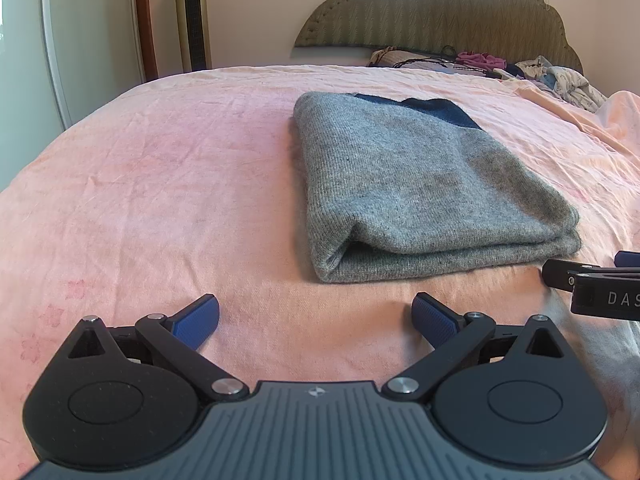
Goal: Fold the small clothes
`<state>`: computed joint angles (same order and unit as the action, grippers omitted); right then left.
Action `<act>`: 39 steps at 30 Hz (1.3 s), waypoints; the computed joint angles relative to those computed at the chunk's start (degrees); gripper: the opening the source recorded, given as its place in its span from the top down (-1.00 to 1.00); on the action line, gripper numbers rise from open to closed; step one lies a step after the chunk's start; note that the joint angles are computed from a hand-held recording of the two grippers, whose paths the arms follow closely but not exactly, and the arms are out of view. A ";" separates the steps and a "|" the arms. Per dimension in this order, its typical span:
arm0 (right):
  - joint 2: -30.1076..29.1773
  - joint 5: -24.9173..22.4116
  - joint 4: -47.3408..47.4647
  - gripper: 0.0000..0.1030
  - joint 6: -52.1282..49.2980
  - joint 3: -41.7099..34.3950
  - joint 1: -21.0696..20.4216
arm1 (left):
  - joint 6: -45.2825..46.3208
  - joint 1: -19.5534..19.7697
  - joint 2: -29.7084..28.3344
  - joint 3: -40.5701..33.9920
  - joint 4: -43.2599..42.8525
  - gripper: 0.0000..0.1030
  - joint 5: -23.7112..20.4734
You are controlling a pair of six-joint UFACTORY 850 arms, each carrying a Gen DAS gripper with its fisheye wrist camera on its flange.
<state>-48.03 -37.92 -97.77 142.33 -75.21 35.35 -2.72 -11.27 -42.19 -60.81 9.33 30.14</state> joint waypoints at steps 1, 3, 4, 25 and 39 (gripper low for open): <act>0.00 0.00 0.00 -1.00 0.00 0.00 0.00 | 0.00 0.00 0.00 0.00 0.00 -1.00 0.00; 0.00 0.00 0.00 -1.00 0.00 0.00 0.00 | 0.02 -0.05 -0.01 0.00 -0.06 -1.00 0.01; -0.02 0.01 0.02 -1.00 -0.02 -0.03 0.00 | -0.02 0.00 -0.01 0.00 0.01 -1.00 0.01; -0.05 -0.02 0.09 -1.00 -0.05 -0.09 0.02 | 1.78 -0.77 0.27 0.15 -3.51 -1.00 -0.66; -0.07 -0.06 0.18 -1.00 -0.07 -0.12 0.06 | 3.54 -1.65 -0.08 -0.84 -8.76 -1.00 -1.97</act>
<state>-48.10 -37.97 -97.59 142.26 -75.34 35.40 0.82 -12.92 -42.26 -61.64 0.57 28.17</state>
